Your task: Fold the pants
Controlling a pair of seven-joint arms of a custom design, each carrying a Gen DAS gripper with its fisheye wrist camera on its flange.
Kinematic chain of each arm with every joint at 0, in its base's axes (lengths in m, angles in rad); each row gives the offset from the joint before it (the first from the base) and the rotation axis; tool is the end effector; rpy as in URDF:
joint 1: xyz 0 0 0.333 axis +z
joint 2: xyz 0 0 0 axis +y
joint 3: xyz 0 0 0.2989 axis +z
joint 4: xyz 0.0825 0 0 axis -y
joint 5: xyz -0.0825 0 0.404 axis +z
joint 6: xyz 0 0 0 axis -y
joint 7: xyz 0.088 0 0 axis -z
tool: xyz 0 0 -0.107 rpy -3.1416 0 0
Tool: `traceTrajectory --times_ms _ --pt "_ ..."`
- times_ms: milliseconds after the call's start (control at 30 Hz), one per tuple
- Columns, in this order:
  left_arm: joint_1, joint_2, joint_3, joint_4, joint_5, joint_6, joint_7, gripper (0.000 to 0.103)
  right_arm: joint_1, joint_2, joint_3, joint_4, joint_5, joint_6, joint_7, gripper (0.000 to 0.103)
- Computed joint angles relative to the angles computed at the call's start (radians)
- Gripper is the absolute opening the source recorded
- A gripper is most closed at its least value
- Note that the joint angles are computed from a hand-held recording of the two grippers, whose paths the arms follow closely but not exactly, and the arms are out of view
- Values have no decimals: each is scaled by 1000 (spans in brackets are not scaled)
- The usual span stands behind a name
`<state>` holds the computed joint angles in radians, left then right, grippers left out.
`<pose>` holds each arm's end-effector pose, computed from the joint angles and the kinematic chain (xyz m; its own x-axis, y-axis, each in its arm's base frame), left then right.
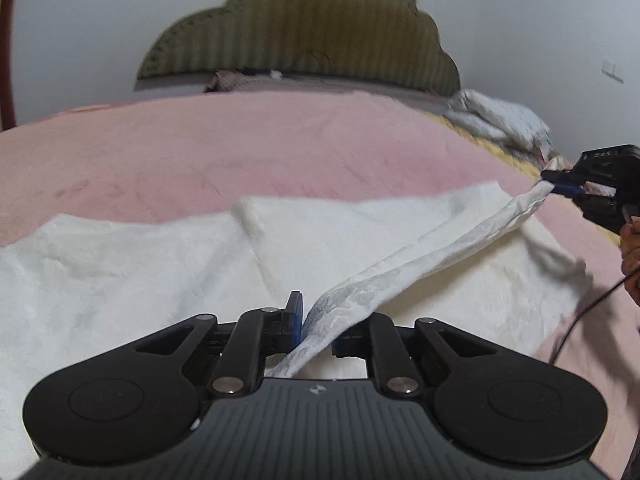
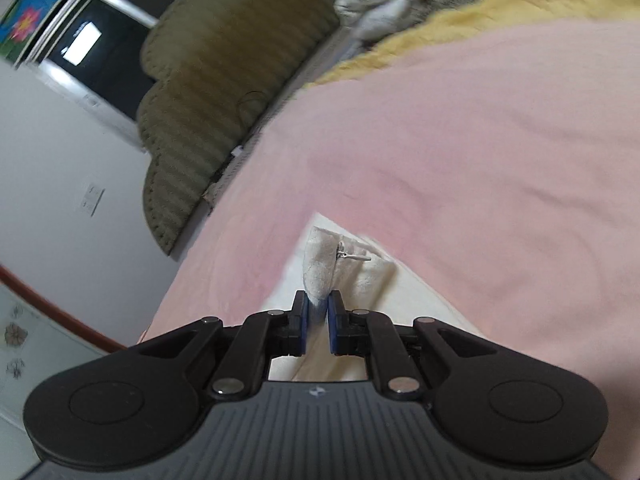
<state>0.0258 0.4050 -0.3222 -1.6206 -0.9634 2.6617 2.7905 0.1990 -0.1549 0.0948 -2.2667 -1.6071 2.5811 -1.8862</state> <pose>0.7033 -0.1579 0.4368 -0.6913 -0.7129 0.1179 -0.4736 0.3237 -0.8191 0.5132 0.1746 0.4318 -0.5108 -0.4752 -0.7164 0.0206 0.8264 -0.5627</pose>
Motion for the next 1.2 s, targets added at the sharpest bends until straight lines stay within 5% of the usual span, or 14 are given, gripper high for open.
traceTrajectory --times_ms 100,233,467,600,700,800,900,967,1100,1200 --pt "26 -37 -12 -20 -38 -49 63 12 21 -35 34 12 -30 -99 -79 10" --pt "34 -93 11 -87 -51 -161 169 12 55 -125 65 -100 124 -173 -99 10" --pt "8 -111 55 -136 -56 -169 219 12 70 -147 103 -188 295 -175 -70 10" --pt "-2 -114 63 -141 -58 -160 247 11 90 -153 129 -182 388 -275 -176 10" --pt "-2 -111 64 -146 -59 -157 269 10 94 -175 127 -216 412 -266 -162 10" --pt "4 -116 67 -142 -47 -195 282 20 119 -118 164 -115 517 -471 -367 10" --pt "1 -137 81 -147 -15 -229 246 35 138 -43 173 3 440 -626 -502 10" --pt "13 -143 88 -129 -18 -301 209 44 136 -21 126 35 363 -521 -582 10" --pt "29 -125 91 -64 -88 -380 140 64 81 94 8 121 383 -119 -799 10" --pt "10 -106 87 -36 -112 -290 78 67 63 173 -24 167 517 -84 -926 10"
